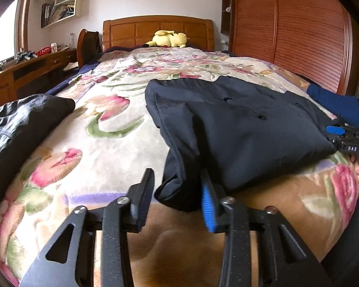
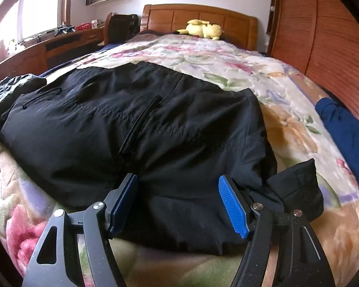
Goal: Fold large clothes
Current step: 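Grasp the folded coat with both grippers and lift it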
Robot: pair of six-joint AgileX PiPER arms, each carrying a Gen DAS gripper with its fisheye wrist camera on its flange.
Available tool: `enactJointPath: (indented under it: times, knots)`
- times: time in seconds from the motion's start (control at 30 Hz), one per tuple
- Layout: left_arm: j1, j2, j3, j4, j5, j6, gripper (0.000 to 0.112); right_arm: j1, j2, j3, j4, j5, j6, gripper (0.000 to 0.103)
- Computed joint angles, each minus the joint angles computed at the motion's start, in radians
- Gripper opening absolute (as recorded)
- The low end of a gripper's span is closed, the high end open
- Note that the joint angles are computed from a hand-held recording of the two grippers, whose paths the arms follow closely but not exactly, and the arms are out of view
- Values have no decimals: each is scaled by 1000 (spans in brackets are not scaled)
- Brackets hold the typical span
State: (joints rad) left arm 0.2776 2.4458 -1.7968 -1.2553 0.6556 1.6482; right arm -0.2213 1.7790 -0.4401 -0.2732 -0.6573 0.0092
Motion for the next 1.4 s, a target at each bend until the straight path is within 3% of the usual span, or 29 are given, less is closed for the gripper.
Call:
enactJointPath:
  times: [0.1, 0.2, 0.3, 0.4, 0.6, 0.83, 1.17, 1.4]
  knots:
    - [-10, -13, 7, 24, -7, -44, 16, -19, 13, 81, 20, -151, -53, 72]
    - [-24, -70, 86, -58, -48, 29, 8, -17, 19, 141, 64, -249, -124, 72]
    - [-33, -124, 143, -145, -60, 108, 7, 14, 12, 171, 154, -295, -172, 72]
    - [-47, -184, 178, -213, -60, 171, 6, -23, -9, 188, 106, -307, -132, 72]
    - [-116, -268, 159, -218, -53, 170, 6, -2, -33, 222, 271, -352, -203, 72]
    - [-270, -294, 28, -89, -51, 36, 6, -119, -70, 246, 143, -355, -102, 72]
    - [-496, -269, -110, 132, 1, -169, 6, -341, -53, 319, -35, -452, -55, 72]
    - [-564, -257, -99, 293, 39, -307, 8, -433, -40, 356, -128, -512, -47, 72]
